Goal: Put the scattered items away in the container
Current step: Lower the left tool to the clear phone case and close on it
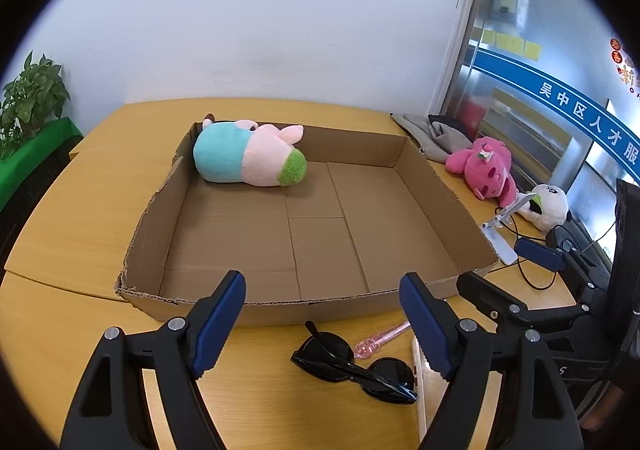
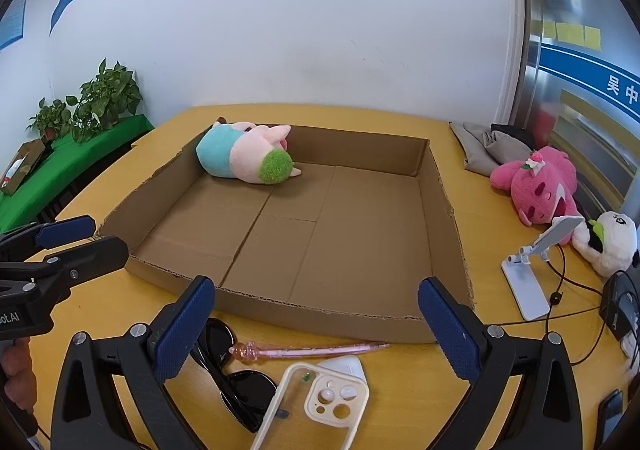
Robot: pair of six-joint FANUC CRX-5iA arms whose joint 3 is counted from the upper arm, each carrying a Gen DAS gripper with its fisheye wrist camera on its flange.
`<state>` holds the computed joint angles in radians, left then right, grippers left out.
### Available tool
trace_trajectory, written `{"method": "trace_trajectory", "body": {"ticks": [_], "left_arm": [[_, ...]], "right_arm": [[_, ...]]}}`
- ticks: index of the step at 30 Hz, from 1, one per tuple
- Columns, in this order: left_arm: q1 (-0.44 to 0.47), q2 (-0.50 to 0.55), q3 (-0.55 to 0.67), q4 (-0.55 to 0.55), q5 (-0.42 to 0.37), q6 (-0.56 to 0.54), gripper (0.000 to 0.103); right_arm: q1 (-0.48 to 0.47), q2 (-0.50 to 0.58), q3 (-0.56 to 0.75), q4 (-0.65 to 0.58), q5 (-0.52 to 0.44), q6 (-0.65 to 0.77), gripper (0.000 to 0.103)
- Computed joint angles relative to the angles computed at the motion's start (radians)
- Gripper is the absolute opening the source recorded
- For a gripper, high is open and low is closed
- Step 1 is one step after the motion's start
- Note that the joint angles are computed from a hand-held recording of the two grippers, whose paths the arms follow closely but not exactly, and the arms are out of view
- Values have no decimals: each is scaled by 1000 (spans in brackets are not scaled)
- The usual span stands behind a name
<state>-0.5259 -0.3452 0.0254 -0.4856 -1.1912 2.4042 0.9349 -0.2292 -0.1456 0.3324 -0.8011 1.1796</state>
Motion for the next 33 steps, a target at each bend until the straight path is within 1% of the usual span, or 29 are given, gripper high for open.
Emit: {"method": "trace_trajectory", "body": {"ticks": [2,9,12,24,30,33], "left_arm": [[1,1,-3,9,9,0,79],[7,-1,-20,33,28,11,79],[-1,-2,-22,27,25,27,79],[-3,-14,-46,50,44,28,79],[23,-31,-80,109,76,0,79],[63,-51,-126,196,121,-55,79]], "right_arm": [[4,-6,-12,22,0,-17,103],[4,-14,-22,34,-10,-31,103],[0,-13,-16,17,-20,-18,103],[22,-24,-32,32,-21,-27,103],[16,-29,-47,29,-34,-16,103],[-7,-34,-65,10,-56,-3,103]]}}
